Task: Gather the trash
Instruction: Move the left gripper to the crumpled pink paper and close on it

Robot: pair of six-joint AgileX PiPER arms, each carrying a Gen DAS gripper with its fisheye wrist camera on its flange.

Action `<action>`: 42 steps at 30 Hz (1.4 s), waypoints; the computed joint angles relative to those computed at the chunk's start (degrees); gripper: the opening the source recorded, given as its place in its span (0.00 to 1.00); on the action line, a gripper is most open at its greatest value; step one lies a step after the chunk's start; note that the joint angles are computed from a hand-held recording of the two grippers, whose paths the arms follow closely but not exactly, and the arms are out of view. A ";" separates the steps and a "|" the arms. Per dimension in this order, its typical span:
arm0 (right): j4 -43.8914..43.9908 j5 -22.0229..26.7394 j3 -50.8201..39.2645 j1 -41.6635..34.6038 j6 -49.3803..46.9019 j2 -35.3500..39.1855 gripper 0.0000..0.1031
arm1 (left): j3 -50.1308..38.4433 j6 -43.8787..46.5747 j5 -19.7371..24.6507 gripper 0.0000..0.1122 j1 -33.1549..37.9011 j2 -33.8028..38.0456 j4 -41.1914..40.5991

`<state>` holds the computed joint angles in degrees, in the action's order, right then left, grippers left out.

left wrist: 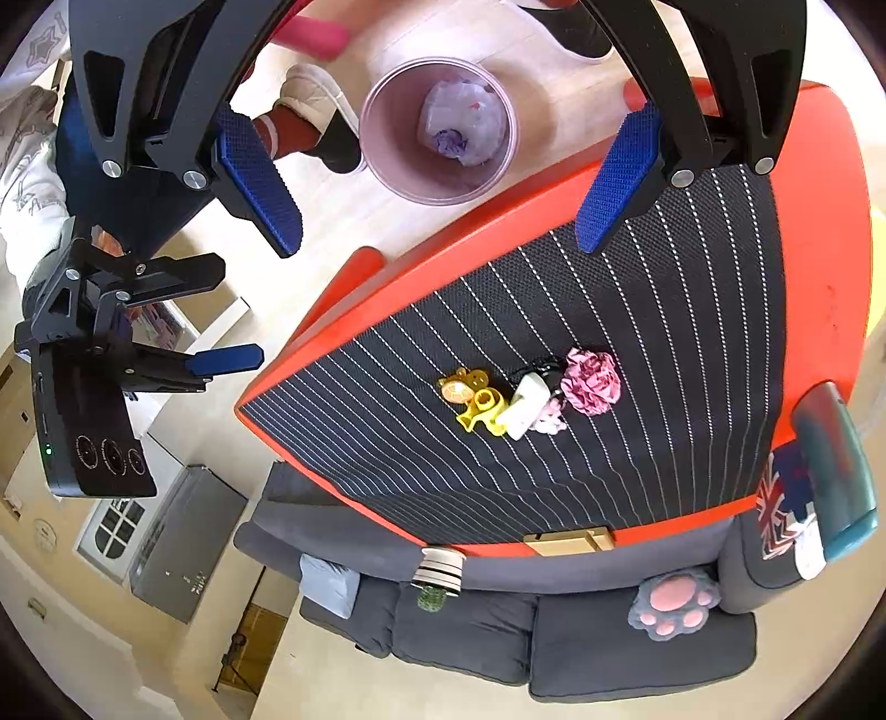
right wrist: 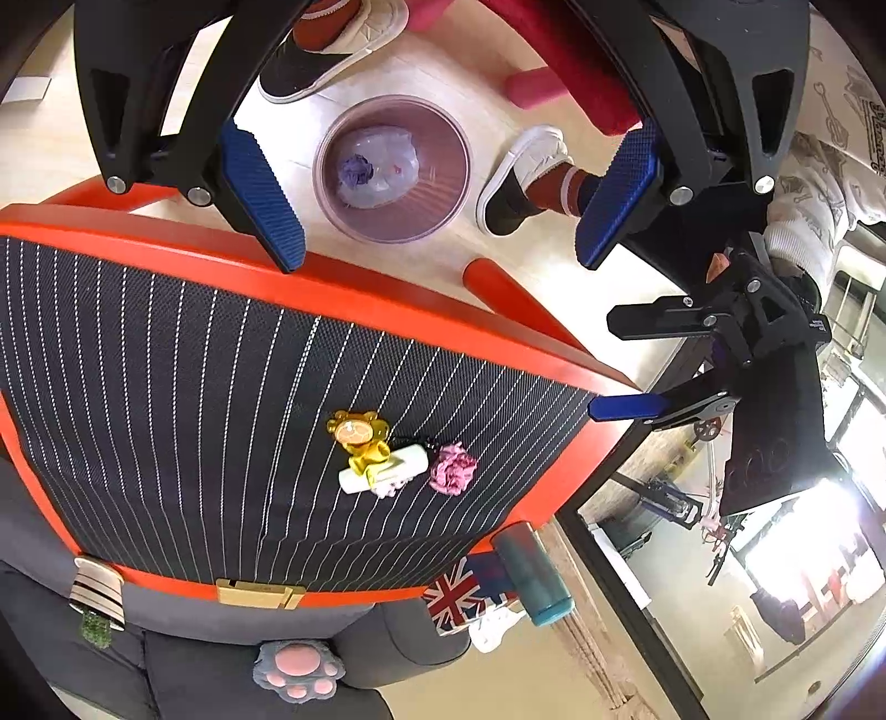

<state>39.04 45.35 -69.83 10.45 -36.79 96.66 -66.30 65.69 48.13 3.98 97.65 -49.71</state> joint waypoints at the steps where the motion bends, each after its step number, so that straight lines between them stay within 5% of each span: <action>1: -0.06 -0.05 -0.35 0.00 0.18 0.10 0.94 | -0.41 -0.35 -0.02 0.85 -0.03 0.15 0.15; 25: -7.96 2.13 -20.42 1.36 7.95 9.51 0.94 | -17.04 -13.17 1.75 0.85 -0.51 8.31 8.98; 42: -16.86 12.69 -46.84 1.68 16.44 24.53 0.94 | -38.29 -24.21 8.37 0.85 -3.32 21.40 21.58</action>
